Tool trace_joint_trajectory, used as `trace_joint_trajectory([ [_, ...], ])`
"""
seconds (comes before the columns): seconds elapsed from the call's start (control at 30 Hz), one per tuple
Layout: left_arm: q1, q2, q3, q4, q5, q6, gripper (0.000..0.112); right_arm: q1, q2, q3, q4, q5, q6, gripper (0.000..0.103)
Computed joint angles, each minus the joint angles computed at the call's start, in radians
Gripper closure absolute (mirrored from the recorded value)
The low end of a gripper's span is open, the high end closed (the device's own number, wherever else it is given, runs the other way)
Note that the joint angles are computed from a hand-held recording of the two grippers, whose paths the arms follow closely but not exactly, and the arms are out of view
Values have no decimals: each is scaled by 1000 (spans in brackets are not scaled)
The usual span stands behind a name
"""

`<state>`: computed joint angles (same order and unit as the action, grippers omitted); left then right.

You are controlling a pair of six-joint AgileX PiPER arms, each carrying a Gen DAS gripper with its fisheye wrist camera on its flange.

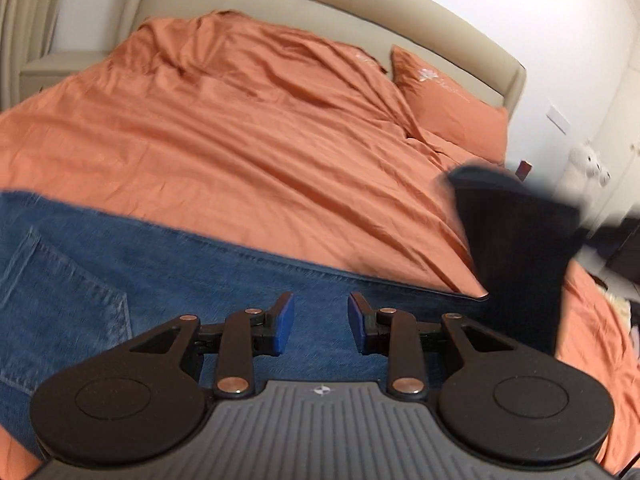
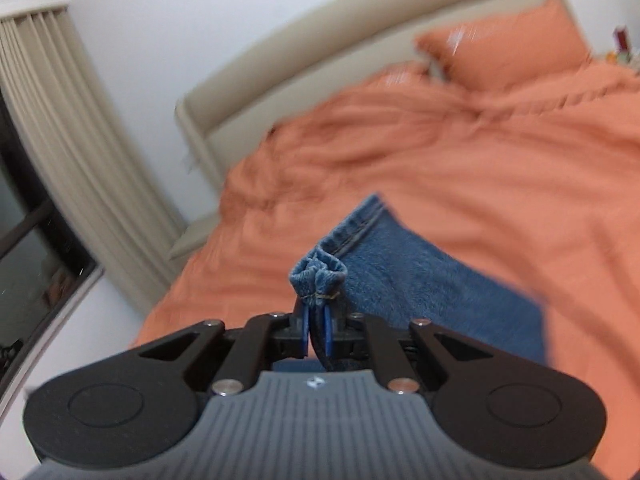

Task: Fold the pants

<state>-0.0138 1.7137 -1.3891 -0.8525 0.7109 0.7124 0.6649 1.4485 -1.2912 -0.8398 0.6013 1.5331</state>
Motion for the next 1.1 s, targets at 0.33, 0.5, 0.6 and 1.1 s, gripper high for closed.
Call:
trace_joint_trajectory([
  [0.33,60,124,-84,-37,178,-31,66,96,320,47,134,-137,-25,96],
  [0.5,40,197,-155,-42,232,-50,54,74,289,69,269,-190,-173,79],
  [0.6,29,271,-233,-49,269,-83,50,38,210,130,369,-231,-282,68],
  [1.1,-53,504,-446,-127,202,-114,104,-315,20,366,-83,-216,31,94],
])
